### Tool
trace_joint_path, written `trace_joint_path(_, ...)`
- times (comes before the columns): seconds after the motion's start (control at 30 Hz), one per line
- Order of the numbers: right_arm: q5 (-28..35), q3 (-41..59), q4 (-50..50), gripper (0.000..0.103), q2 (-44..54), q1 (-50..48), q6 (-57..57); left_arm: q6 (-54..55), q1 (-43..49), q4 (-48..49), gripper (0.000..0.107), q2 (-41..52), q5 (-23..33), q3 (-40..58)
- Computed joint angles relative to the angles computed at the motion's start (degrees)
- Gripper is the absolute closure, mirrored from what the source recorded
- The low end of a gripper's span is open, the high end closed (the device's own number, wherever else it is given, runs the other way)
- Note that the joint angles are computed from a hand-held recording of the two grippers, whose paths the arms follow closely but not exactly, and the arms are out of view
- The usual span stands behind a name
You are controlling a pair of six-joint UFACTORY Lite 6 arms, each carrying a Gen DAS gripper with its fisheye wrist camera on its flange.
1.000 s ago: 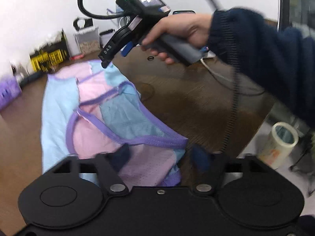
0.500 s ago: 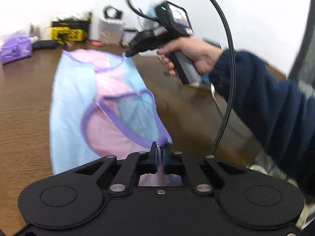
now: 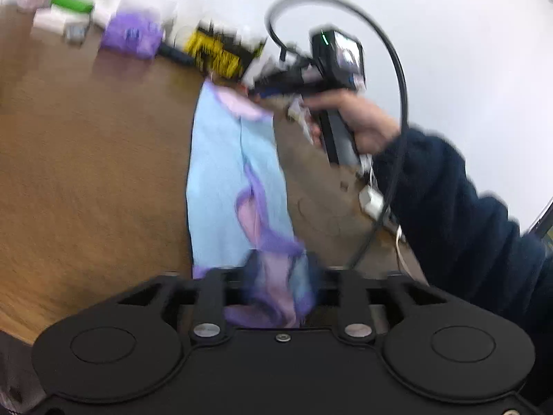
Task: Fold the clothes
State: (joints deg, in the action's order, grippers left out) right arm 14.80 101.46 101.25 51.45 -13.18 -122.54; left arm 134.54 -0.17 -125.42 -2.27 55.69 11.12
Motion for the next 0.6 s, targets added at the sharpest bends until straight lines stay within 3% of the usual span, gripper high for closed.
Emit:
trace_joint_path(0.07, 2.04, -5.21, 3.22, 0.057, -4.59, -3.14, -4.67, 1.94, -0.37, 1.05, 0.045, -0.16, 0.66, 0.95)
trace_joint_path(0.1, 4.38, -8.94, 1.5, 0.046, -7.16, -5.16, -4.5, 3.32, -1.11, 1.48, 0.043, 0.38, 0.78, 1.95)
trace_joint_path(0.13, 6.54, -12.27, -0.87, 0.042, -9.58, -7.21, -3.79, 4.78, -2.11, 1.13, 0.042, 0.97, 0.32, 2.75)
trace_joint_path(0.23, 14.84, -22.34, -6.14, 0.042, -15.82, -12.45, -3.67, 9.78, -6.6, -3.17, 0.033, 4.59, -2.28, 6.25)
trace_joint_path(0.3, 24.74, -34.22, -10.84, 0.042, -21.31, -18.55, -10.77, 12.19, -9.2, -3.57, 0.033, 9.27, -4.88, 10.41)
trace_joint_path(0.37, 28.84, -42.39, -7.97, 0.042, -24.5, -21.54, -19.11, 14.39, -11.28, -4.15, 0.035, 12.48, -7.57, 12.91)
trace_joint_path(0.43, 32.81, -49.26, -6.23, 0.042, -26.32, -24.57, -26.11, 13.18, -12.04, -3.68, 0.058, 14.91, -9.57, 14.73)
trace_joint_path(0.47, 34.56, -52.22, -6.17, 0.042, -26.91, -26.1, -28.48, 10.36, -11.84, -2.28, 0.08, 15.71, -10.14, 15.11)
trace_joint_path(0.5, 36.23, -54.83, -6.72, 0.042, -27.39, -27.65, -30.27, 8.16, -11.09, -0.58, 0.085, 17.19, -9.83, 16.1)
trace_joint_path(0.6, 42.4, -61.49, -13.8, 0.042, -29.63, -29.71, -34.73, 5.79, -7.99, 3.18, 0.085, 18.2, -7.65, 15.2)
